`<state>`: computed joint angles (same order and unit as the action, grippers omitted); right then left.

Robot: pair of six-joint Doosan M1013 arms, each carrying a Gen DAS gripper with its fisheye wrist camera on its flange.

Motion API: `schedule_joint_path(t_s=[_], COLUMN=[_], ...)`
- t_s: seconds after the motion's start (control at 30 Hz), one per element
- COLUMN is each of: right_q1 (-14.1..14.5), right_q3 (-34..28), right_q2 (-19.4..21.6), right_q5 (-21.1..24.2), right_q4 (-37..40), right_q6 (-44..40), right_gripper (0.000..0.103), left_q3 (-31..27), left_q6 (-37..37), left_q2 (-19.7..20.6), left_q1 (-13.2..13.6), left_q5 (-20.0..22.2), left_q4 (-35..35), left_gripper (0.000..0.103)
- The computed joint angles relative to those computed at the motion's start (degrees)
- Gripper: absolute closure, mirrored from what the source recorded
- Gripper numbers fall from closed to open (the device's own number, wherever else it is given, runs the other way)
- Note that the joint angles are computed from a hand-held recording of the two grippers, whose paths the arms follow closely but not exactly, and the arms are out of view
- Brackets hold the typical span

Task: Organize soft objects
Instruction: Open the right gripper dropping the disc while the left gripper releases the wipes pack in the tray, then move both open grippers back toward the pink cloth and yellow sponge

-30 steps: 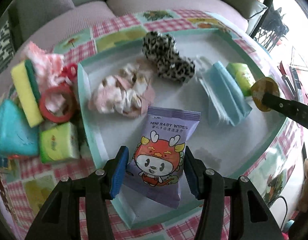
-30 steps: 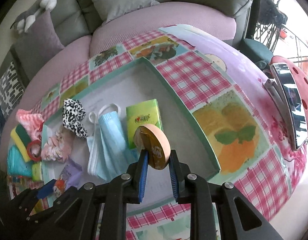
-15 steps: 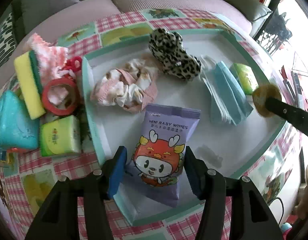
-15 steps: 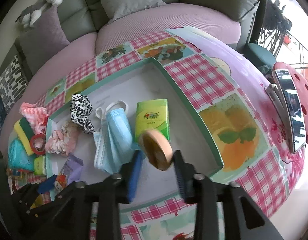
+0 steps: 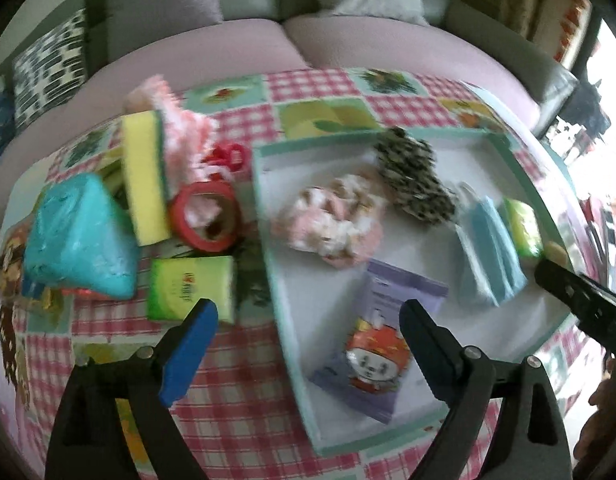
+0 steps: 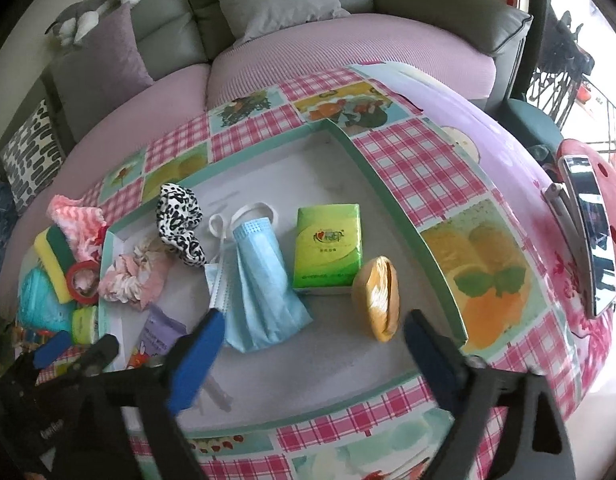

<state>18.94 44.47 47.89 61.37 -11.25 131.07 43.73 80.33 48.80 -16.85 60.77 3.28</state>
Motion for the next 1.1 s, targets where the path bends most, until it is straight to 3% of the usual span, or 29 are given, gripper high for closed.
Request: schedule_joint_path(t_s=[0.47,0.7,0.97,1.1], right_q1=[0.71,1.52,3.27,3.4], right_q3=[-1.0,-0.65,-6.86,-10.59], right_q2=[0.62,0.05,3.45,5.48], right_q5=[-1.57,-6.76,-6.19,-5.52], right_q4=[1.14,2.72,5.24,8.93], right_q6=[-2.19,-4.54,-11.51,-14.05], right_gripper=[0.0,0.0,0.0,0.0], left_q3=[0.83,1.94,3.02,2.03], left_q6=[-6.87,-5.76,-11.61,-14.06], left_q2=[-0.78,-2.31,-3.81,-3.4], left_q1=[1.55,2.43,4.69,6.27], left_q5=[0.93,-0.99,-2.09,-0.84], left_q4=[0.12,-1.38,4.42,3.75], left_gripper=[0.01,0.01,0.01,0.01])
